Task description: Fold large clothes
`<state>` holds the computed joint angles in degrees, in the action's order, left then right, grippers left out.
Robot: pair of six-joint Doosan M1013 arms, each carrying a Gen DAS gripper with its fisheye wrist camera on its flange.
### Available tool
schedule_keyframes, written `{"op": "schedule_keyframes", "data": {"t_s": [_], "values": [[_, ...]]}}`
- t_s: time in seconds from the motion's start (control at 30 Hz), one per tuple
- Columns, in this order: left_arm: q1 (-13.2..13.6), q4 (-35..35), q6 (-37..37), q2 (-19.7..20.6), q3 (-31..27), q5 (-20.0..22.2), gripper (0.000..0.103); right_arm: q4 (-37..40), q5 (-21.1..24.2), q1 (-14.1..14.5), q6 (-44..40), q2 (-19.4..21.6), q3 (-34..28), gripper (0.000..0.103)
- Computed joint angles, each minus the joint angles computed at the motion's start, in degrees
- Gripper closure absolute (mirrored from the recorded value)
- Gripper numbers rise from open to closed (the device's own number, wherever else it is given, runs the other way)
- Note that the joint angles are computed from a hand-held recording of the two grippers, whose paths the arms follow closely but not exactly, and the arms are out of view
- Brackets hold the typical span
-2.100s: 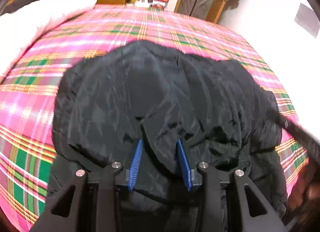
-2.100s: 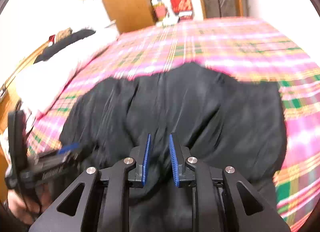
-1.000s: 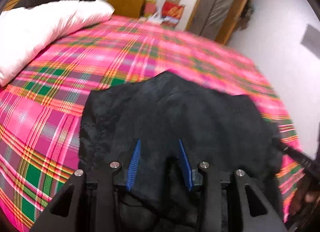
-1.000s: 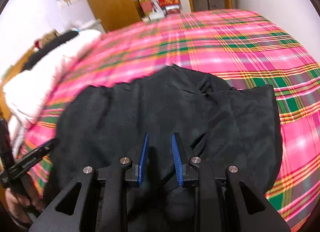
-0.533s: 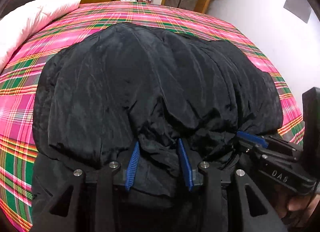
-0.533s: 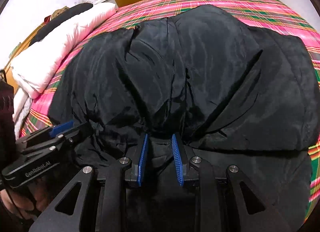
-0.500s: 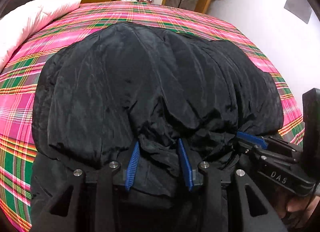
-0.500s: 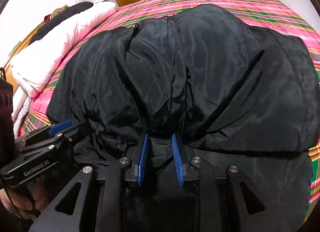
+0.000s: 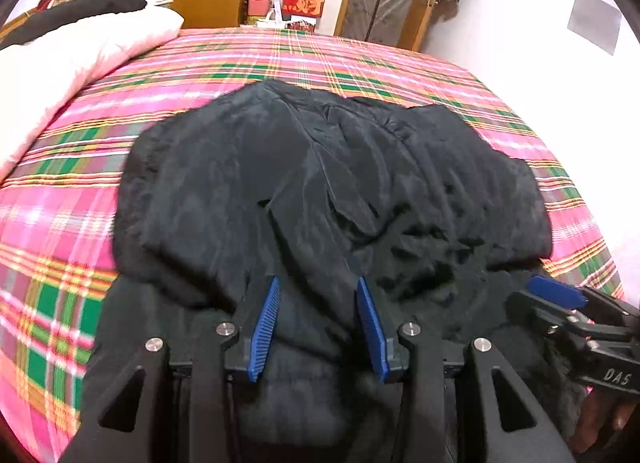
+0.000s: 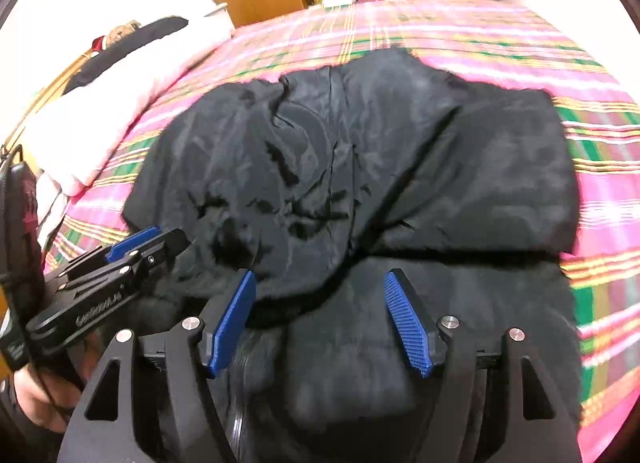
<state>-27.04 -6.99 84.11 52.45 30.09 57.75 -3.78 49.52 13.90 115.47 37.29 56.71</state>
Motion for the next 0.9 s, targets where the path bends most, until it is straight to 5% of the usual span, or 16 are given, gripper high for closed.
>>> {"op": "schedule_keyframes", "data": {"t_s": [0.17, 0.37, 0.9], "values": [[-0.57, 0.85, -0.23, -8.90, 14.33, -6.39, 0.061, -3.99, -5.26, 1.26, 3.51, -6.76, 9.04, 0.036], [-1.43, 3.14, -0.73, -16.12, 24.68, -9.43, 0.061, -6.48, -7.57, 2.39, 8.34, -12.36, 16.82, 0.035], [-3.48, 6.26, -5.05, -25.47, 37.33, -13.91, 0.061, -9.04, -9.19, 4.19, 14.69, -20.62, 28.64, 0.035]]}}
